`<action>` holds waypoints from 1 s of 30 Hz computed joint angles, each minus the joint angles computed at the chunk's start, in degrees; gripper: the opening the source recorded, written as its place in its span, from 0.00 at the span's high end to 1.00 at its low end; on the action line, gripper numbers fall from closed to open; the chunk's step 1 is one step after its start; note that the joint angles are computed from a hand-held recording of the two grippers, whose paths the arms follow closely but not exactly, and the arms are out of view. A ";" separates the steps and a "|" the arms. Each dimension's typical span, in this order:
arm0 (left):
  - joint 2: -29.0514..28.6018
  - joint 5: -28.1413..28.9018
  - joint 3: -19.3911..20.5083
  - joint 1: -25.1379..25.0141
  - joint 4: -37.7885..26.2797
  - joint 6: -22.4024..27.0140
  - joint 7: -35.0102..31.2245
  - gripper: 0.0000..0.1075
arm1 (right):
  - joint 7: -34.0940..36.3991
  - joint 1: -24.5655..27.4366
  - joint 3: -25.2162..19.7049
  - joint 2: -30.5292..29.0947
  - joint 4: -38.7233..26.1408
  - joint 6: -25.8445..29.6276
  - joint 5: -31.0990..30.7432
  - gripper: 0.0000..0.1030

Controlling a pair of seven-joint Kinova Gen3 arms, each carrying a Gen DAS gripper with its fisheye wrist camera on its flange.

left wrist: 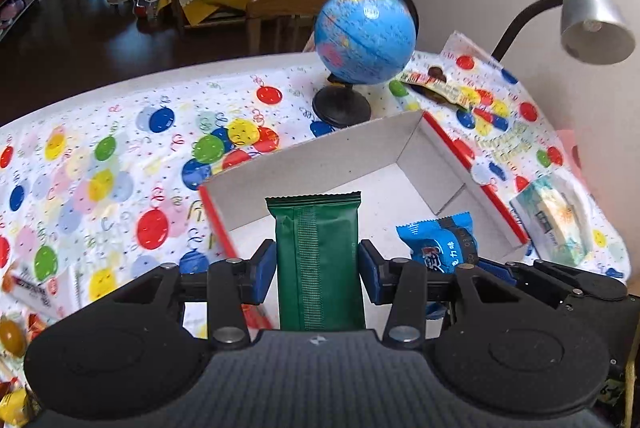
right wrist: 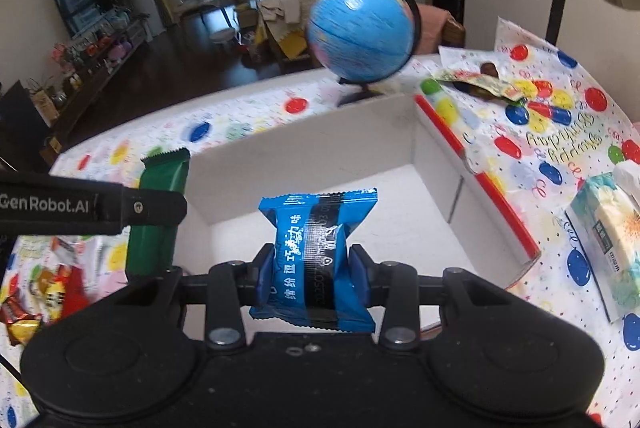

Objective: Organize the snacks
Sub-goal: 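Carry both snacks over the red box and open both tools to drop them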

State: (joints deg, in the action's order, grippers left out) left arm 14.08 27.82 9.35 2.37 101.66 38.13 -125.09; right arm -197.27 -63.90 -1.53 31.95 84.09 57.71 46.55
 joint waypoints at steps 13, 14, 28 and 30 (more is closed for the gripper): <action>10.96 -16.15 -1.67 10.01 -7.74 -1.35 15.92 0.59 | 6.81 7.24 -0.01 1.22 4.72 -8.90 -5.93 0.63; 11.86 -17.01 -1.65 10.21 -8.52 -0.89 16.61 0.59 | 7.55 7.34 0.17 1.55 4.49 -8.93 -6.52 0.63; 12.37 -14.99 2.00 5.79 -8.08 -0.35 15.44 0.56 | 5.96 5.32 3.23 -0.32 7.86 -12.46 -7.18 0.57; 11.16 -13.33 2.47 4.54 -7.01 -0.67 14.01 0.49 | 4.66 4.34 3.22 -1.00 8.07 -11.78 -5.88 0.55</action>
